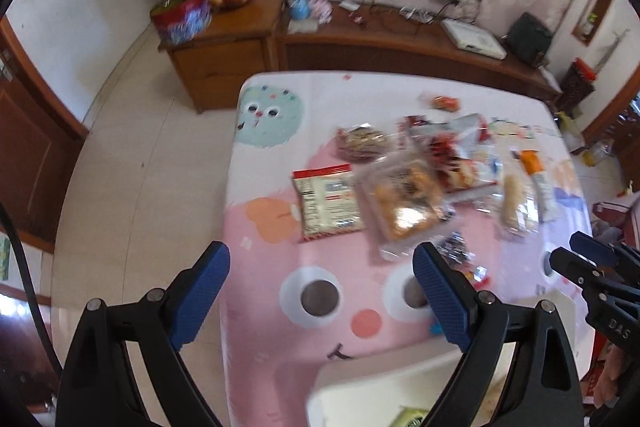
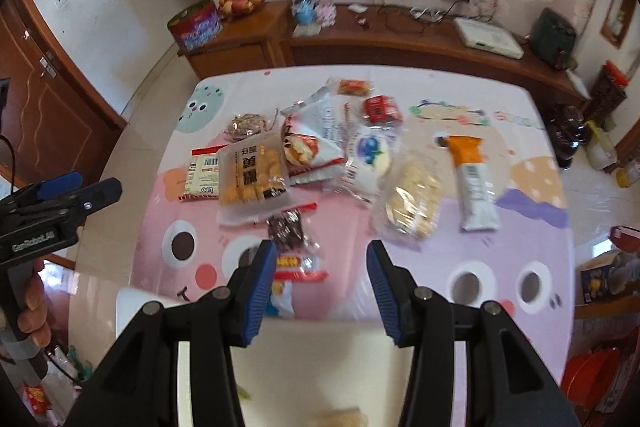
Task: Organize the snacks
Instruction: 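Lift both tools out of the tray toward the snack pile, then grasp the white LIPO pack with left tool while right tool grasps dark fruit pack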
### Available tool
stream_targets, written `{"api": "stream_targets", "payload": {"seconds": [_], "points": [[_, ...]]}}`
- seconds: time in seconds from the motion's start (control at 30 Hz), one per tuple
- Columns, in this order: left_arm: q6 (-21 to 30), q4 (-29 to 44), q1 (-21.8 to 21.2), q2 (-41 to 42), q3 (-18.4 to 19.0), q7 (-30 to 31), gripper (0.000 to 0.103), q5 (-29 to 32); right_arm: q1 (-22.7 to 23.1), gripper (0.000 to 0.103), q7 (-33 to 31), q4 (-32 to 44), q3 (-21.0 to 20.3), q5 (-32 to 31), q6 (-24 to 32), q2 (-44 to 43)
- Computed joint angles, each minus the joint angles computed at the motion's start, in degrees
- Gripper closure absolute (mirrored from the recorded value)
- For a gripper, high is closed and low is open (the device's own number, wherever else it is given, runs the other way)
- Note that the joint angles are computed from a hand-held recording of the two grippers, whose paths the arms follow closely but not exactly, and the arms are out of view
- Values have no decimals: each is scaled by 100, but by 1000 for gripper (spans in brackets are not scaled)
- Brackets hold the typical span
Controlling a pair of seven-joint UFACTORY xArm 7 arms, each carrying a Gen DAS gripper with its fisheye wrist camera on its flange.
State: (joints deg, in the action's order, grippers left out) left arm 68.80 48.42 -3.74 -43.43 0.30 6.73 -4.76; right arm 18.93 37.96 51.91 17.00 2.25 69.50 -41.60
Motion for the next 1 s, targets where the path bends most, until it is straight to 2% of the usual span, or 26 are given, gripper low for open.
{"api": "stream_targets", "payload": {"seconds": [0.13,0.27,0.47,0.57,0.77,1.0], "points": [[-229,-1,130,714,-10,-97,11,119,74,56,-237,-31,-149,204,-448,721],[-384,-42,185,1272,-10,-113,11,180,204,56,-369,-34,-238,407,-652,1393],[-606,-46,253,1801,-89,-333,11,328,389,56,-465,14,-346,673,-719,2198],[-664,5,222,1974,-80,-377,11,267,411,53,-400,128,-309,529,-693,2435],[-746,38,81,2210,-175,-423,11,218,497,61,-443,184,-292,290,-636,2548],[-885,100,-18,2536,-248,-571,11,251,320,63,-301,-283,-462,298,-600,2005]]}}
